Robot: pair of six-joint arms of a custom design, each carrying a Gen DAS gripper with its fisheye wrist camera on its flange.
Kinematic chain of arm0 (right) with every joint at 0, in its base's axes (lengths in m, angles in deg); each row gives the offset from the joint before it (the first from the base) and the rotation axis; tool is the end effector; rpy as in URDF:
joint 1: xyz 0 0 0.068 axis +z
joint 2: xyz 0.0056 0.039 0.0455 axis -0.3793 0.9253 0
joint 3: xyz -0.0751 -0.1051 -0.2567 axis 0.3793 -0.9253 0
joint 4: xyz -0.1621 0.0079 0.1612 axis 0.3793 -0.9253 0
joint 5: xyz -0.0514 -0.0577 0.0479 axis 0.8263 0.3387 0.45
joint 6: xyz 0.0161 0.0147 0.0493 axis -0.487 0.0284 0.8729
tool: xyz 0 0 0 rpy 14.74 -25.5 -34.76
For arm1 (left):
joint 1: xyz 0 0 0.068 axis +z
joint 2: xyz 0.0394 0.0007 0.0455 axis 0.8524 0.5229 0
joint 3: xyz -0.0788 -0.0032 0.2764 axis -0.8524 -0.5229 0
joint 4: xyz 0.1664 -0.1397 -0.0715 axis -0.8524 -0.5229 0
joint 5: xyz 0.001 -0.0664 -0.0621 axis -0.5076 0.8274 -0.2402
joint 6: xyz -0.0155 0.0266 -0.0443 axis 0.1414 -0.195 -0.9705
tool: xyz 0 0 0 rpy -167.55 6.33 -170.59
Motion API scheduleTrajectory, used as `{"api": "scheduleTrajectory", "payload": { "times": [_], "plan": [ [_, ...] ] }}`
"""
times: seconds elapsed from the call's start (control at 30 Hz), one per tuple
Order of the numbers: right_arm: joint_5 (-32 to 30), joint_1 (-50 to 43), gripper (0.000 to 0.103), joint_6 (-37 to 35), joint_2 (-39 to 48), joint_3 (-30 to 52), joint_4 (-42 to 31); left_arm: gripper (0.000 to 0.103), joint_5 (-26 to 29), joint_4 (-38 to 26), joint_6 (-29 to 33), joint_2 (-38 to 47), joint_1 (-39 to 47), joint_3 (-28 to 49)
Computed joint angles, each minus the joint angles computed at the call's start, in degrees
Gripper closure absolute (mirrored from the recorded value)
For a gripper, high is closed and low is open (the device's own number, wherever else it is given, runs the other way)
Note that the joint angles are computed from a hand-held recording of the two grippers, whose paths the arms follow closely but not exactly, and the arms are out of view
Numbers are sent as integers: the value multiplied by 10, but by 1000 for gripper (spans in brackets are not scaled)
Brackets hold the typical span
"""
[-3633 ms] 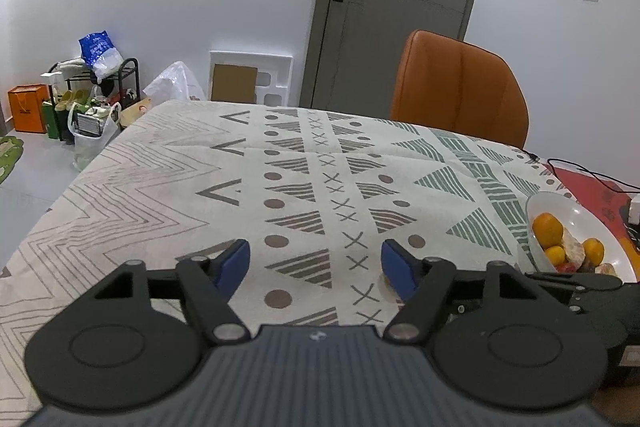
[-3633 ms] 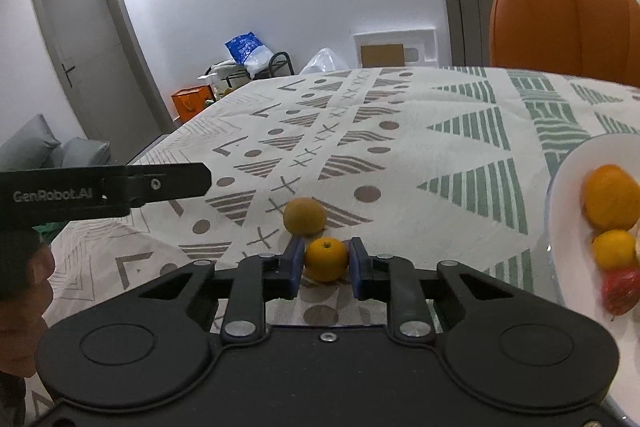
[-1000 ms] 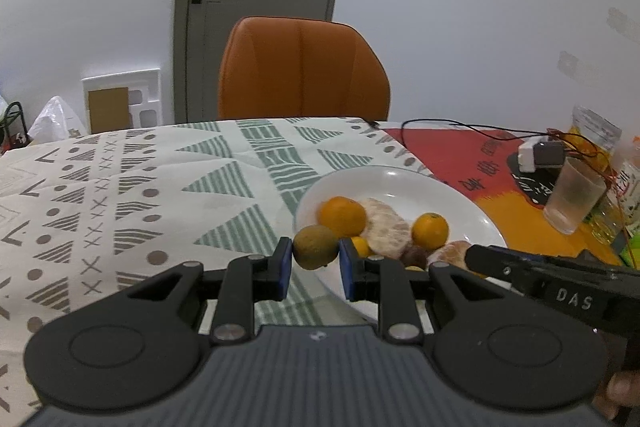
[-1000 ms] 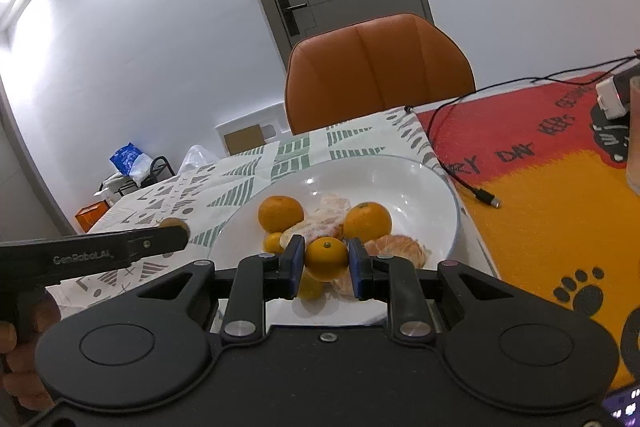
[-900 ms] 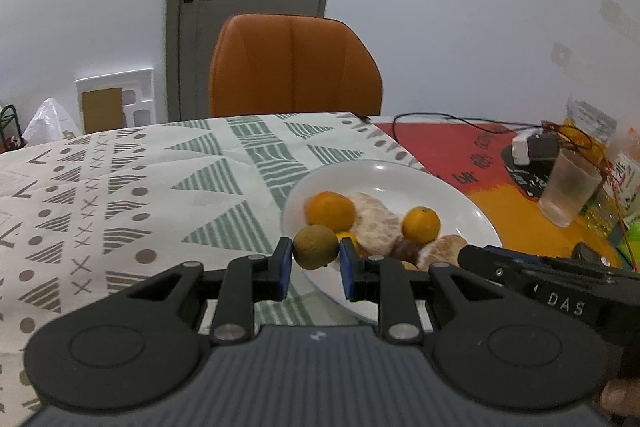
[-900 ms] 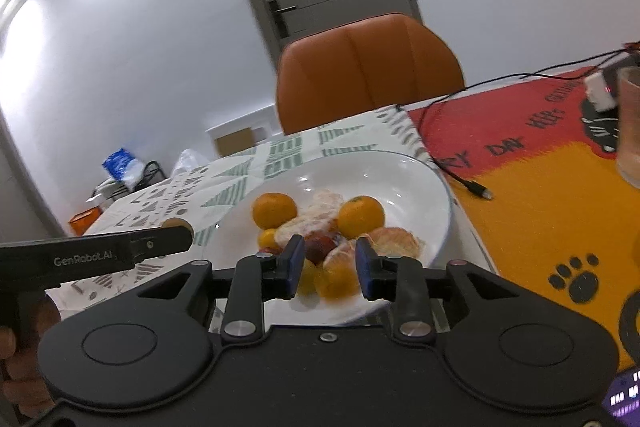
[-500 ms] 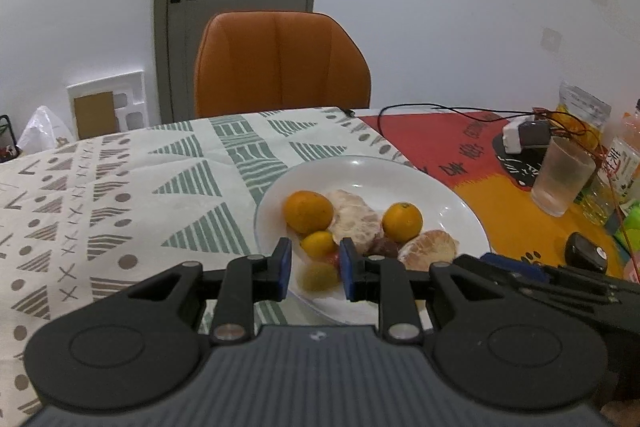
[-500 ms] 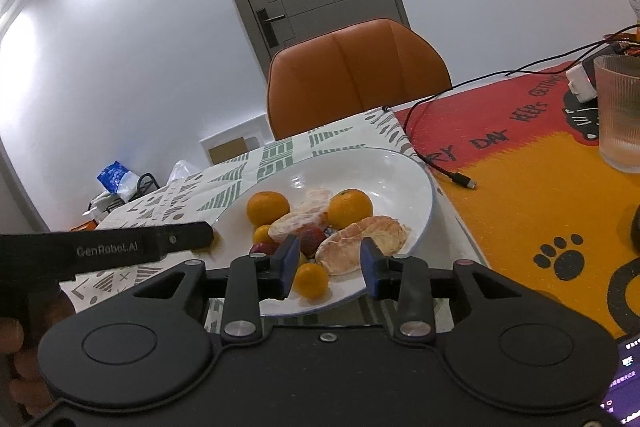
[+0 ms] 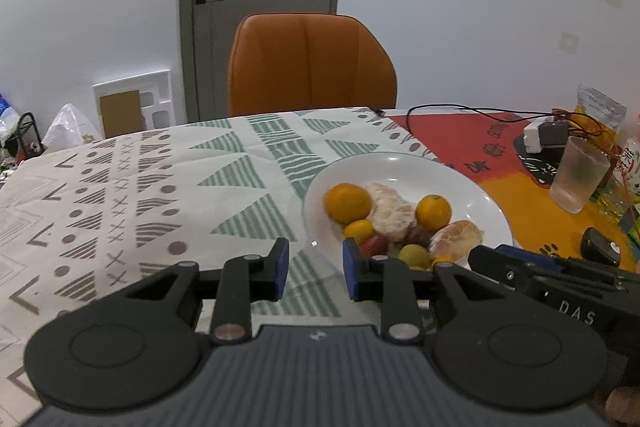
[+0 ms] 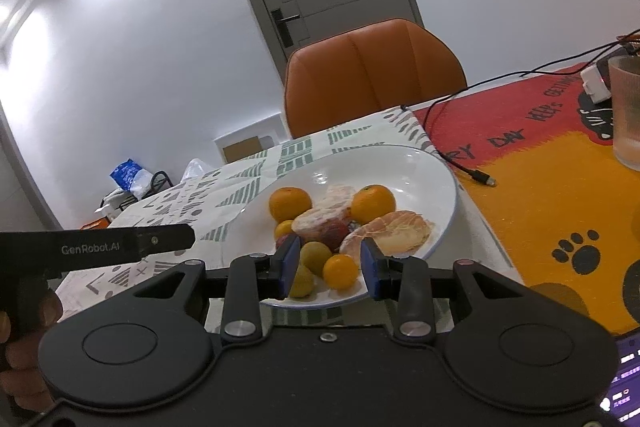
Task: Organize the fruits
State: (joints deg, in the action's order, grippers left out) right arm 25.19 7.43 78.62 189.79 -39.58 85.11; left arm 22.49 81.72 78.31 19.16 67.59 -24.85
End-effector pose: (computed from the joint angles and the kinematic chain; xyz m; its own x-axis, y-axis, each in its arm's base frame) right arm 0.2134 0.1127 0.0811 -0.4993 0.2387 -0.8329 -0.0864 0.9428 0.3220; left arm 0.2557 0.0279 0.1261 -0.5750 0.0916 -0.8130 0.2523 0.9651 -0.0697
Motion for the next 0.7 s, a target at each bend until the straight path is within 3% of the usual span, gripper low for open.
{"api": "scheduleTrajectory", "payload": {
  "times": [0.27, 0.37, 0.53, 0.7],
  "plan": [
    [14, 25, 63, 0, -16, 13, -30, 65, 21, -4, 18, -18, 59, -18],
    [24, 37, 55, 0, -22, 16, -40, 55, 26, 0, 26, -25, 79, -27],
    [39, 61, 44, 0, -36, 22, -58, 26, 5, 26, 35, -38, 105, -50],
    [60, 84, 21, 2, -56, 34, -95, 16, 16, 10, 48, -57, 138, -56]
  ]
}}
